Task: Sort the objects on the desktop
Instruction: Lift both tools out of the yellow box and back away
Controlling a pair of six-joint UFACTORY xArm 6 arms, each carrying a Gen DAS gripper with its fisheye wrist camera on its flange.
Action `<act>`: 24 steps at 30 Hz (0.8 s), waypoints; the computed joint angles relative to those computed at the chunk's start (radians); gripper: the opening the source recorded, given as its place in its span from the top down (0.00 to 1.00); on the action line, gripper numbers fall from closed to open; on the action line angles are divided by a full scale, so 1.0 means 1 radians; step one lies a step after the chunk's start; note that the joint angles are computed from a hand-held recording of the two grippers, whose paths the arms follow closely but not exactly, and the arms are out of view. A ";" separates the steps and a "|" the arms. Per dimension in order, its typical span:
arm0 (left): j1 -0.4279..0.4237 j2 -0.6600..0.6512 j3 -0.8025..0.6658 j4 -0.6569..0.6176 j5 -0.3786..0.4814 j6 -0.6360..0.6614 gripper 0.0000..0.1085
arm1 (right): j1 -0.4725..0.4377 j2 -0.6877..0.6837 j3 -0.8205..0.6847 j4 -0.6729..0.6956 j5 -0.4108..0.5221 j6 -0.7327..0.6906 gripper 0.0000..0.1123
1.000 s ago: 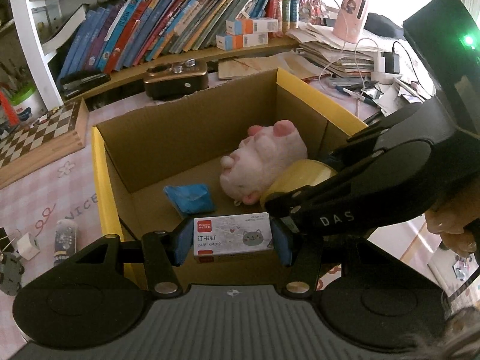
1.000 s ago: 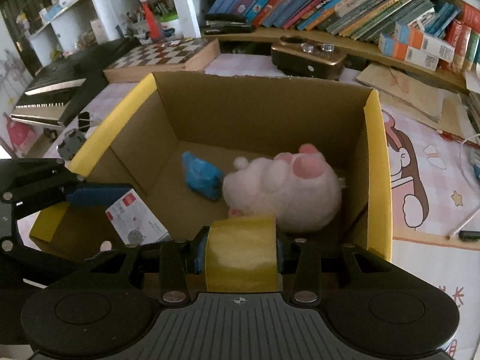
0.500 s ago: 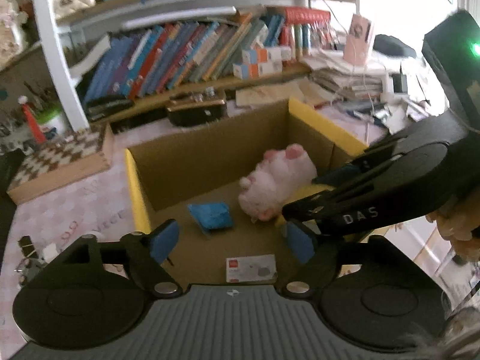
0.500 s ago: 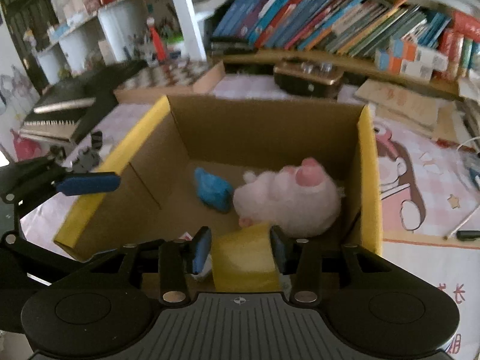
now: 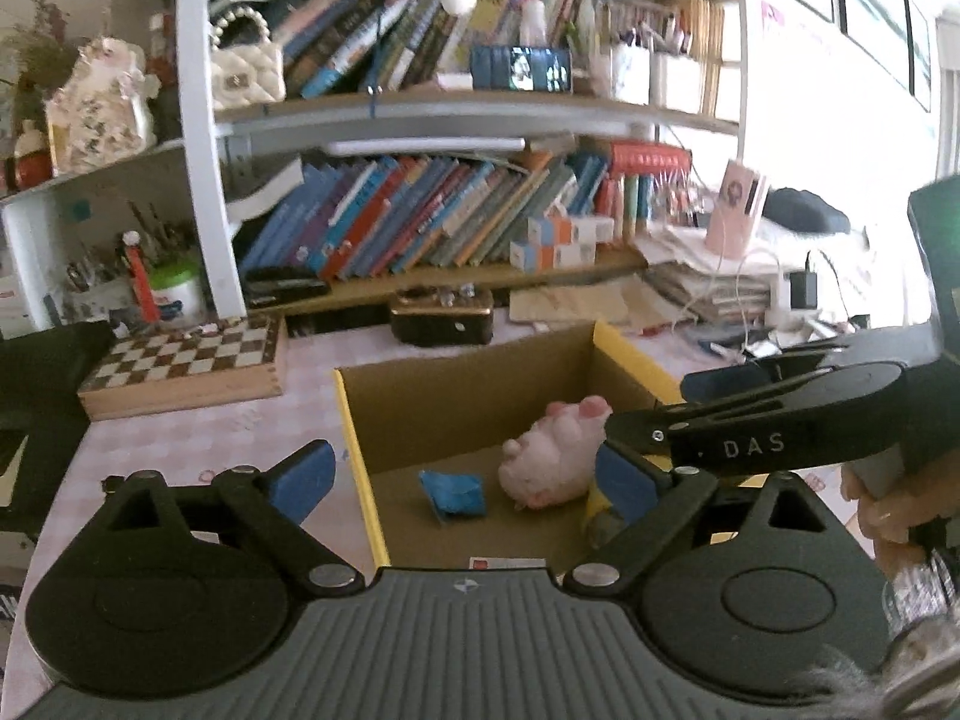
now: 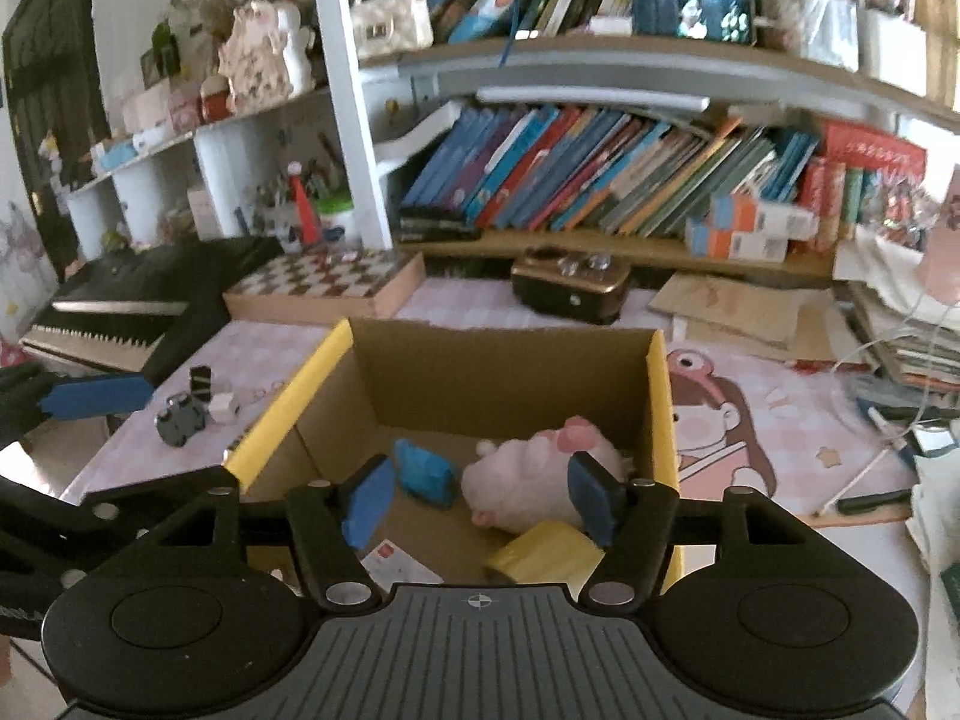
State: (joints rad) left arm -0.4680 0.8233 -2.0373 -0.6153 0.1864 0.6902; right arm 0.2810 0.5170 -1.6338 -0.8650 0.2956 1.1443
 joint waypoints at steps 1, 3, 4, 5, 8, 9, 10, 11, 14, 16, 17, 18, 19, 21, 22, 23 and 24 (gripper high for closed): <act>-0.002 -0.016 0.022 -0.034 -0.012 0.029 0.12 | 0.002 -0.011 0.010 -0.044 0.005 0.045 0.41; -0.006 -0.051 0.072 -0.111 -0.036 0.097 0.12 | 0.010 -0.034 0.033 -0.126 0.017 0.131 0.40; -0.008 -0.067 0.095 -0.149 -0.046 0.130 0.12 | 0.015 -0.044 0.042 -0.156 0.026 0.165 0.40; -0.010 -0.083 0.117 -0.186 -0.055 0.162 0.11 | 0.019 -0.052 0.050 -0.178 0.035 0.193 0.40; -0.013 -0.121 0.168 -0.286 -0.067 0.254 0.11 | 0.035 -0.081 0.081 -0.243 0.068 0.286 0.40; -0.013 -0.133 0.185 -0.317 -0.070 0.284 0.11 | 0.042 -0.091 0.094 -0.263 0.080 0.316 0.40; -0.013 -0.145 0.201 -0.353 -0.072 0.318 0.11 | 0.049 -0.098 0.102 -0.278 0.093 0.339 0.40; -0.012 -0.154 0.214 -0.379 -0.073 0.342 0.11 | 0.058 -0.105 0.111 -0.294 0.110 0.365 0.40; -0.004 -0.180 0.250 -0.443 -0.062 0.403 0.11 | 0.086 -0.128 0.142 -0.328 0.159 0.434 0.40; 0.004 -0.199 0.277 -0.485 -0.049 0.446 0.11 | 0.109 -0.136 0.157 -0.333 0.194 0.464 0.40; 0.007 -0.208 0.291 -0.504 -0.042 0.467 0.11 | 0.123 -0.139 0.162 -0.329 0.216 0.474 0.40; 0.012 -0.219 0.307 -0.526 -0.036 0.490 0.11 | 0.136 -0.141 0.168 -0.327 0.235 0.483 0.40; 0.015 -0.230 0.322 -0.554 -0.031 0.519 0.11 | 0.148 -0.143 0.172 -0.321 0.254 0.490 0.40; 0.024 -0.252 0.355 -0.602 -0.021 0.568 0.11 | 0.176 -0.147 0.181 -0.314 0.293 0.508 0.40; 0.028 -0.266 0.374 -0.637 -0.017 0.601 0.11 | 0.190 -0.148 0.185 -0.311 0.313 0.518 0.40; 0.032 -0.280 0.393 -0.679 -0.012 0.642 0.11 | 0.206 -0.149 0.186 -0.305 0.337 0.529 0.40; 0.037 -0.294 0.411 -0.720 -0.006 0.684 0.11 | 0.222 -0.152 0.190 -0.302 0.359 0.544 0.40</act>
State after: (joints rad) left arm -0.4315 0.5298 -1.6267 -1.3354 0.1800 1.3746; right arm 0.5029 0.3654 -1.4434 -1.1671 0.6542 1.6878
